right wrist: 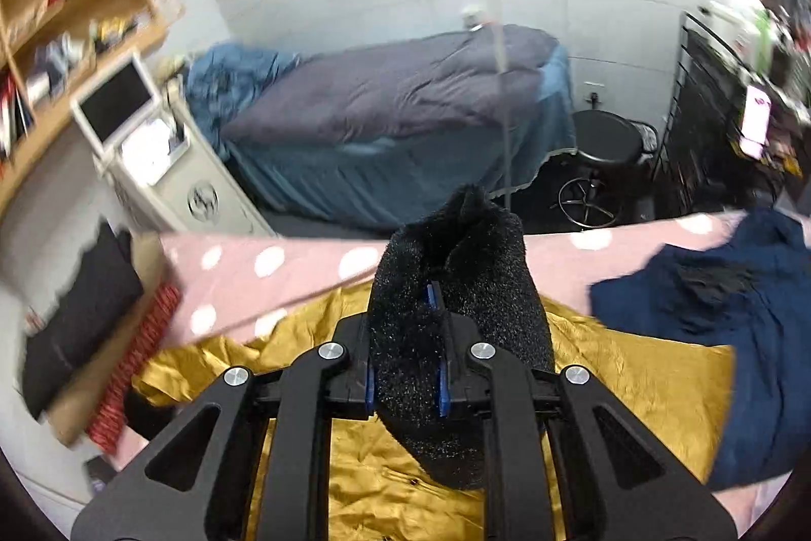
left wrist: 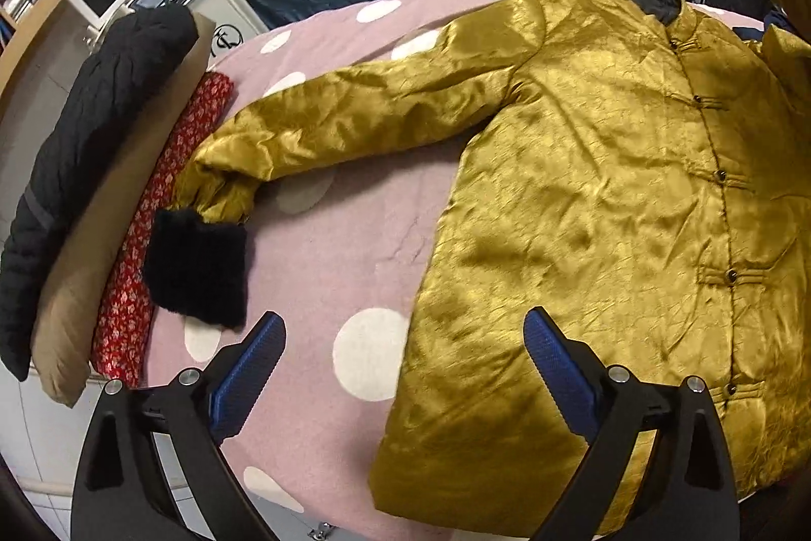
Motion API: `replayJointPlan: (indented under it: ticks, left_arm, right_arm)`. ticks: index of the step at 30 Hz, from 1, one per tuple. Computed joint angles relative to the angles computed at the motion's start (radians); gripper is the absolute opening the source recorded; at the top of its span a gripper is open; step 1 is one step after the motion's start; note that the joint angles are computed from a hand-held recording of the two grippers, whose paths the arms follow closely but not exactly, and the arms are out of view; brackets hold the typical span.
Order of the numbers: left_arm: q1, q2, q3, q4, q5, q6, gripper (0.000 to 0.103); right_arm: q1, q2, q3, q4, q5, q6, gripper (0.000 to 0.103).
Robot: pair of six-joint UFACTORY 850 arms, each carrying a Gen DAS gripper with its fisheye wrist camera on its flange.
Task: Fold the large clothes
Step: 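Carry the fur-cuffed sleeve with the right gripper across the jacket body, then lay the sleeve across the jacket front and release it from the right gripper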
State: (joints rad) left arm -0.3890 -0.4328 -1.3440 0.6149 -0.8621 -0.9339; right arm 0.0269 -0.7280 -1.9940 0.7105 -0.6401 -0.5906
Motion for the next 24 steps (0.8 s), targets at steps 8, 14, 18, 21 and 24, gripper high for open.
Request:
replayJointPlan:
  ticks: [8,14,18,21,24]
  left_arm:
    - [0.037,0.039,0.067,0.012,0.008,0.005,0.093]
    - [0.056,0.044,0.056,0.039,0.003,-0.002,0.093]
    - [0.059,0.027,0.027,0.014,0.011,0.02,0.093]
    - [0.061,0.012,-0.007,-0.032,0.034,0.046,0.093]
    - [0.057,0.0,-0.052,-0.035,0.063,0.047,0.093]
  right_arm:
    - [0.115,-0.128,-0.082,-0.131,-0.064,0.249,0.018]
    - [0.166,-0.173,-0.099,-0.211,-0.076,0.279,0.035]
    - [0.166,-0.17,-0.071,-0.203,-0.114,0.251,0.066]
    - [0.136,-0.115,0.026,-0.104,-0.111,0.151,0.069]
    - [0.091,-0.042,0.14,0.018,-0.095,0.034,0.075]
